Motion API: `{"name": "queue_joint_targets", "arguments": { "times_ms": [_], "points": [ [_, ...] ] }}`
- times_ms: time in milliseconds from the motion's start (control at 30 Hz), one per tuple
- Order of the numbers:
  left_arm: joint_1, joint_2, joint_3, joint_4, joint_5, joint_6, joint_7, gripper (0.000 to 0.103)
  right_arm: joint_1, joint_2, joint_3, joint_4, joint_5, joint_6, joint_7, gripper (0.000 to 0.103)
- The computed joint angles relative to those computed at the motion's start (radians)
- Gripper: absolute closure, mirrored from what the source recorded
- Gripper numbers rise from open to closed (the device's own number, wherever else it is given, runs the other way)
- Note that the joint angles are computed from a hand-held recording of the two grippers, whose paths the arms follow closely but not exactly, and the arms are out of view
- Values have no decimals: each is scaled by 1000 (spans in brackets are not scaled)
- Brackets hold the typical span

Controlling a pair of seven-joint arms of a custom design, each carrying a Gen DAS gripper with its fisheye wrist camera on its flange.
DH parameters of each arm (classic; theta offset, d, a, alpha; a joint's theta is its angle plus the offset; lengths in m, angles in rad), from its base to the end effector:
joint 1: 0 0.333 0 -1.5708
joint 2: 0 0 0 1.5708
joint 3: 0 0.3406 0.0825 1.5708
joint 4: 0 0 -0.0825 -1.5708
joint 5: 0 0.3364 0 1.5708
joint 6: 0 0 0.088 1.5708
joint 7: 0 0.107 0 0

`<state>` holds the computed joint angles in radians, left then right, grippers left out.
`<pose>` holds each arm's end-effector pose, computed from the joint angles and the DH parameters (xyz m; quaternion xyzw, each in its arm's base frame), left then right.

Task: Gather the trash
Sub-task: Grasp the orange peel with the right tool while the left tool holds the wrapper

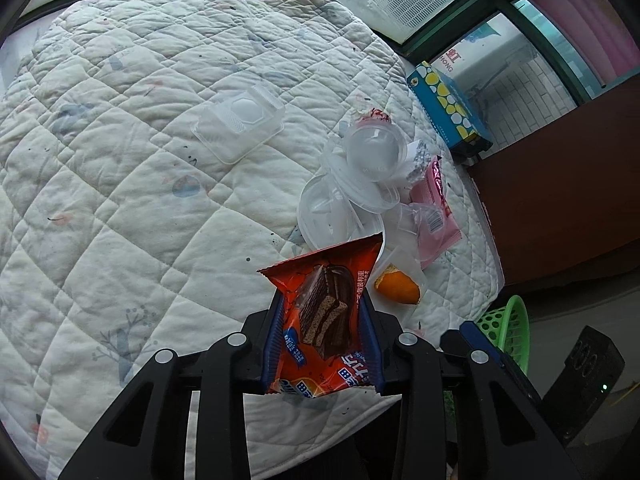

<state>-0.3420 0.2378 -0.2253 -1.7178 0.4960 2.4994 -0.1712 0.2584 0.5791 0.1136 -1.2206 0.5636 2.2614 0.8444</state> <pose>0.5398 -0.3293 0.5515 -0.8925 0.3213 -0.3101 0.0634 0.6828 0.2543 0.5270 -0.8673 0.3510 -0.0225 0.3523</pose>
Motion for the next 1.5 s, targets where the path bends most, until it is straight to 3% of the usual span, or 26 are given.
{"name": "queue_joint_targets", "arguments": {
  "times_ms": [333, 933, 1133, 1500],
  "points": [
    [23, -56, 3, -74, 12, 28, -4, 70, 62, 145, -20, 218, -128, -101, 27, 61],
    [36, -65, 3, -103, 13, 65, -7, 70, 127, 160, -66, 195, -288, 20, 2, 59],
    [37, -63, 2, -101, 14, 65, -3, 70, 131, 133, -63, 125, -285, 107, -11, 62],
    [16, -56, -3, -34, 50, 12, 17, 70, 36, 74, 9, 108, -97, 38, -5, 68]
  ]
}}
